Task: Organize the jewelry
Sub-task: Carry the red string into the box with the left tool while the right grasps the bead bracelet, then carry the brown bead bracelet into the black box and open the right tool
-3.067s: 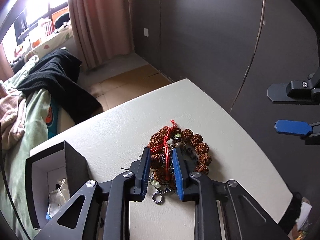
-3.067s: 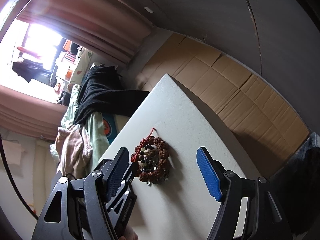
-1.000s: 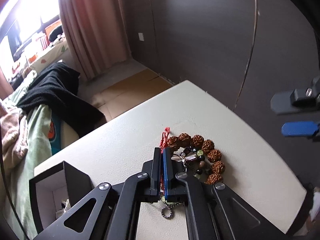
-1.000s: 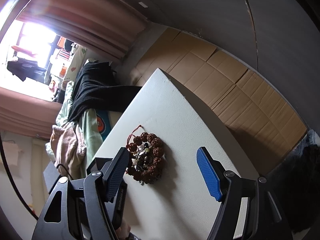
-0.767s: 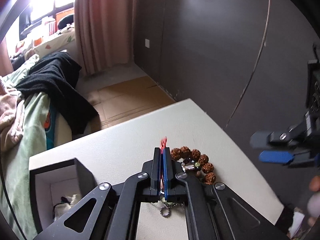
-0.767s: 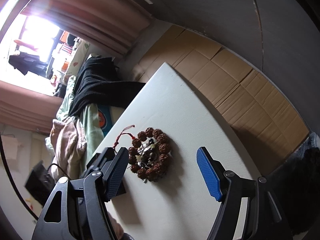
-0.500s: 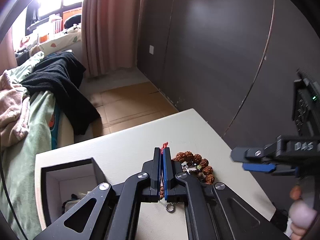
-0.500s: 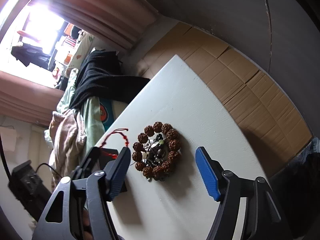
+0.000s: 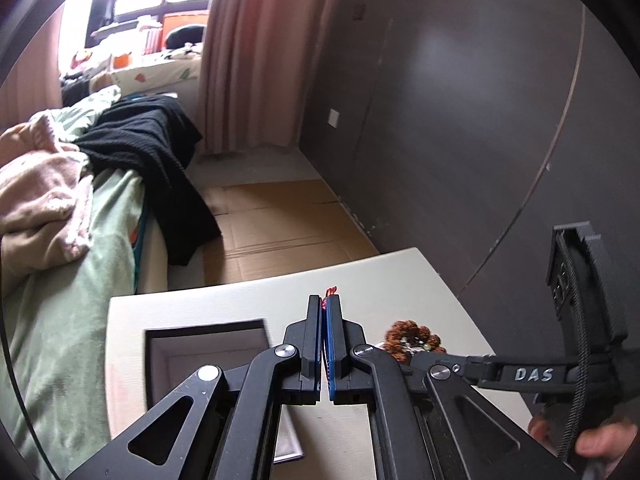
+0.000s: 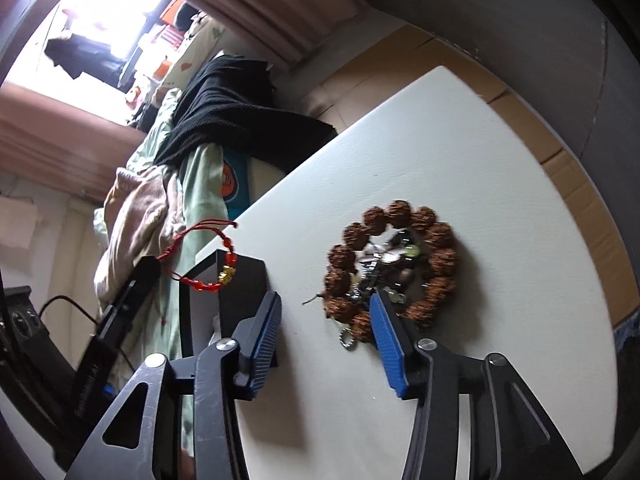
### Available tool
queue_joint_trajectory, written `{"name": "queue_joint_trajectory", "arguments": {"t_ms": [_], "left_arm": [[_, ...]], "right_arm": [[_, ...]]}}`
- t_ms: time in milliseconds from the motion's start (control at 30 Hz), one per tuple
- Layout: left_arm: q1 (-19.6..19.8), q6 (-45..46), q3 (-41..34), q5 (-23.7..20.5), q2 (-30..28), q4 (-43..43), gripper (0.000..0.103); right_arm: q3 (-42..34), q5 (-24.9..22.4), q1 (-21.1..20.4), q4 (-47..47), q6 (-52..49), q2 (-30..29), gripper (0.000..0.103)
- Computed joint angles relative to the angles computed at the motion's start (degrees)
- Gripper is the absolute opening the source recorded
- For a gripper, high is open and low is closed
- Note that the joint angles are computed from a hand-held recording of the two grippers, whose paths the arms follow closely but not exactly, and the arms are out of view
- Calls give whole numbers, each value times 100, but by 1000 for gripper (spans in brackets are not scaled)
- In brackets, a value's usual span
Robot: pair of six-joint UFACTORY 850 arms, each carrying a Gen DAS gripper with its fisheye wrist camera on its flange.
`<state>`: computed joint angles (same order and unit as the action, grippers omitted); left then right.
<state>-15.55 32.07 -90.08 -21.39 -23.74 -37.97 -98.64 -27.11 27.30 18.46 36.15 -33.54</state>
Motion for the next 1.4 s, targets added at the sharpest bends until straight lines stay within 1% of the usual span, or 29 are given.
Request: {"name": "queue_joint_trajectory", "arguments": {"t_ms": [200,300,433,500,533,567,600,700,800,867,1033,1100,1200,1233,1267,1300,1367,1400], "left_arm": [[195,255,75,-40,111,-318,1],[280,344,115,-70,168,-416,1],[395,475,147,-156,206,-552,1],[436,517,167,-188,220,-600,1],[454,536,163,-200,217,-610,1],[470,542,167,-212,222,-603,1],[486,566,167,-235,221,-612,1],[517,610,160,-335,213,-630,1],[514,501,143,-396,191,-457,1],[512,430,138,-439,176,-353,1],[532,375,50,-678,94,-284,1],[552,393,18,-785,61,-361,1],[623,205,-227,-1317,-131,-406,1],[659,168,-334,-1556,-223,-475,2],[676,125,-390,-1652,-266,-484,2],[691,18,-443,-1723,-313,-438,3],[702,-194,-498,-1763,-361,-286,12],[725,-272,-524,-1791,-381,-260,29]], "right_arm": [[-419,-288,71,-666,503,-312,46],[-511,-333,77,-780,617,-399,46],[-834,-606,117,-1129,854,-632,45],[-952,-720,141,-1392,1025,-707,38],[-1015,-834,148,-1514,1122,-739,26],[-959,-790,134,-1455,1115,-705,20],[-774,-589,104,-1301,1104,-592,20],[-439,-239,89,-1435,1337,-319,20],[-3,315,56,-1398,1376,60,20],[255,643,30,-1160,1192,271,20],[542,1177,9,-260,370,514,20],[587,1349,34,-302,380,581,20],[651,1620,76,-223,263,666,20],[650,1682,92,-257,271,678,20],[641,1749,113,-310,290,687,20],[644,1801,123,-212,170,689,20],[636,1901,144,440,-531,696,20],[615,1921,154,671,-787,685,20]]}}
